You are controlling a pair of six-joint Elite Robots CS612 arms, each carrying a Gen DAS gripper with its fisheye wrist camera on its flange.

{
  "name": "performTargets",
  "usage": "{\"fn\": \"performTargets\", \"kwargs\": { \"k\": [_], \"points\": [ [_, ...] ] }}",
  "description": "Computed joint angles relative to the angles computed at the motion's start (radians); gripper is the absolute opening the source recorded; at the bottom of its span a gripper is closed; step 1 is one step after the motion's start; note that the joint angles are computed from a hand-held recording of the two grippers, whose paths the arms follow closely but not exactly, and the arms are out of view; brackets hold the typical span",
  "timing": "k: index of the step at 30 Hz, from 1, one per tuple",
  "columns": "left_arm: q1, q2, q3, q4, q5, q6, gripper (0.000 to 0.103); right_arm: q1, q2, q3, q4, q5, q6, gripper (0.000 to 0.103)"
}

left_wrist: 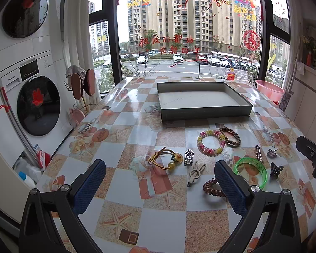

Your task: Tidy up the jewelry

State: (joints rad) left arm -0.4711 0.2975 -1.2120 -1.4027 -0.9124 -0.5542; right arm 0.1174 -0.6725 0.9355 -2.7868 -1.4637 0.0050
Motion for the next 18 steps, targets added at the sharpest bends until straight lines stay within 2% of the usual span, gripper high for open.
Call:
{"fn": "performTargets", "kwargs": {
  "k": [18],
  "points": [
    [-0.001, -0.003, 0.004, -0.003, -0.007, 0.005, 0.103, 0.000, 0.000, 0.000, 0.000, 0.000, 0.001, 0.103]
  ]
}}
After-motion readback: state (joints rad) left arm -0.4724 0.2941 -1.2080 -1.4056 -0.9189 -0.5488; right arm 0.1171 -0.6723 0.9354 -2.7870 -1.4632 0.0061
